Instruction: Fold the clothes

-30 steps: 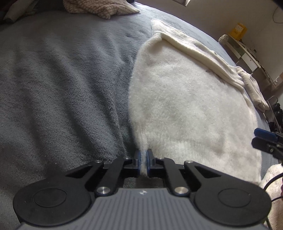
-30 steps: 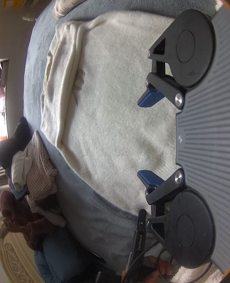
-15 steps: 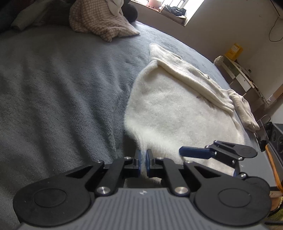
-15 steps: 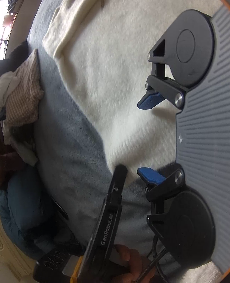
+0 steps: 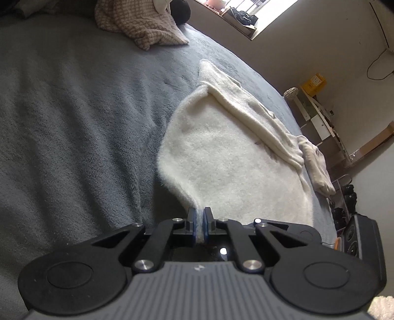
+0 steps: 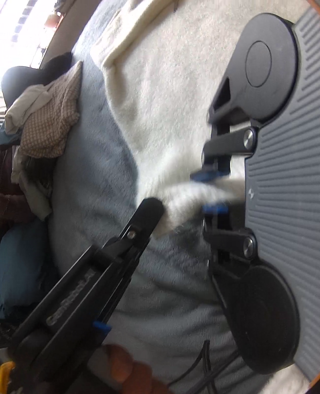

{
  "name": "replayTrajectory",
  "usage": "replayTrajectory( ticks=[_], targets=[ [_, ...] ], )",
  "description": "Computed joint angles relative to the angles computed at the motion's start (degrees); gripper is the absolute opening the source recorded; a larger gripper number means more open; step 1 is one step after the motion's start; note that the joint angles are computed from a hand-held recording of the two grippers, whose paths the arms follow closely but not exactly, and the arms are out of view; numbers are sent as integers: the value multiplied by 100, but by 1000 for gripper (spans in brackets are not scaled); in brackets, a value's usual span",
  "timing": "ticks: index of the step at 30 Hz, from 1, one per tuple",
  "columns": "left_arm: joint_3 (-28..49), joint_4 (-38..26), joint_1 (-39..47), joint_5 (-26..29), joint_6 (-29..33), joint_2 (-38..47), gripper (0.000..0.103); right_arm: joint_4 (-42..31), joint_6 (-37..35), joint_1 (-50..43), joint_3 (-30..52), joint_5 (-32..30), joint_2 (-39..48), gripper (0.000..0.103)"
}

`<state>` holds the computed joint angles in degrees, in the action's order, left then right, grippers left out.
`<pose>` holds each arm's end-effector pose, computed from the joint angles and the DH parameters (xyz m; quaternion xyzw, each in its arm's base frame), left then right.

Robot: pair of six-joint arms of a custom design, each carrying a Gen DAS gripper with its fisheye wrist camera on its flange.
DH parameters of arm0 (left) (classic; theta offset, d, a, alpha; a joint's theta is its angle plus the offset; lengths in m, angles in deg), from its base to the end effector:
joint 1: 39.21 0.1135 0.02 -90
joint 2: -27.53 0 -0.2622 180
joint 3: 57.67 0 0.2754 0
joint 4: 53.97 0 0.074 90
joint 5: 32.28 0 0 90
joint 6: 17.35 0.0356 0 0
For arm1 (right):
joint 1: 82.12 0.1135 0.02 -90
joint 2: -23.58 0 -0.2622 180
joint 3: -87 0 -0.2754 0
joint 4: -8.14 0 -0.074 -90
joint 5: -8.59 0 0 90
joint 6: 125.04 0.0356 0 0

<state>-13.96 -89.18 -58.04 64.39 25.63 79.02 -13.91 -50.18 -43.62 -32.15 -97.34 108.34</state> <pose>0.1970 -0.0716 0.2068 -0.2004 0.8936 -0.2612 0.3052 0.2467 0.2088 0.1852 -0.4606 0.7959 0.2010 0.3376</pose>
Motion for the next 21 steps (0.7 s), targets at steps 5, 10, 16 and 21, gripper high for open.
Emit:
replayTrajectory(
  ticks=[5, 10, 16, 21],
  targets=[
    [-16, 157, 507, 391, -493, 349, 31, -153, 369, -301, 37, -361, -87, 5],
    [-161, 971, 1149, 1669, -751, 931, 52, -113, 478, -315, -29, -446, -197, 5],
    [-219, 2170, 1307, 2409, -997, 2018, 51, -1, 572, -504, -79, -744, -243, 5],
    [34, 2426, 1027, 2348, -908, 2676, 16, -296, 581, -693, 67, -1093, -176, 9]
  ],
)
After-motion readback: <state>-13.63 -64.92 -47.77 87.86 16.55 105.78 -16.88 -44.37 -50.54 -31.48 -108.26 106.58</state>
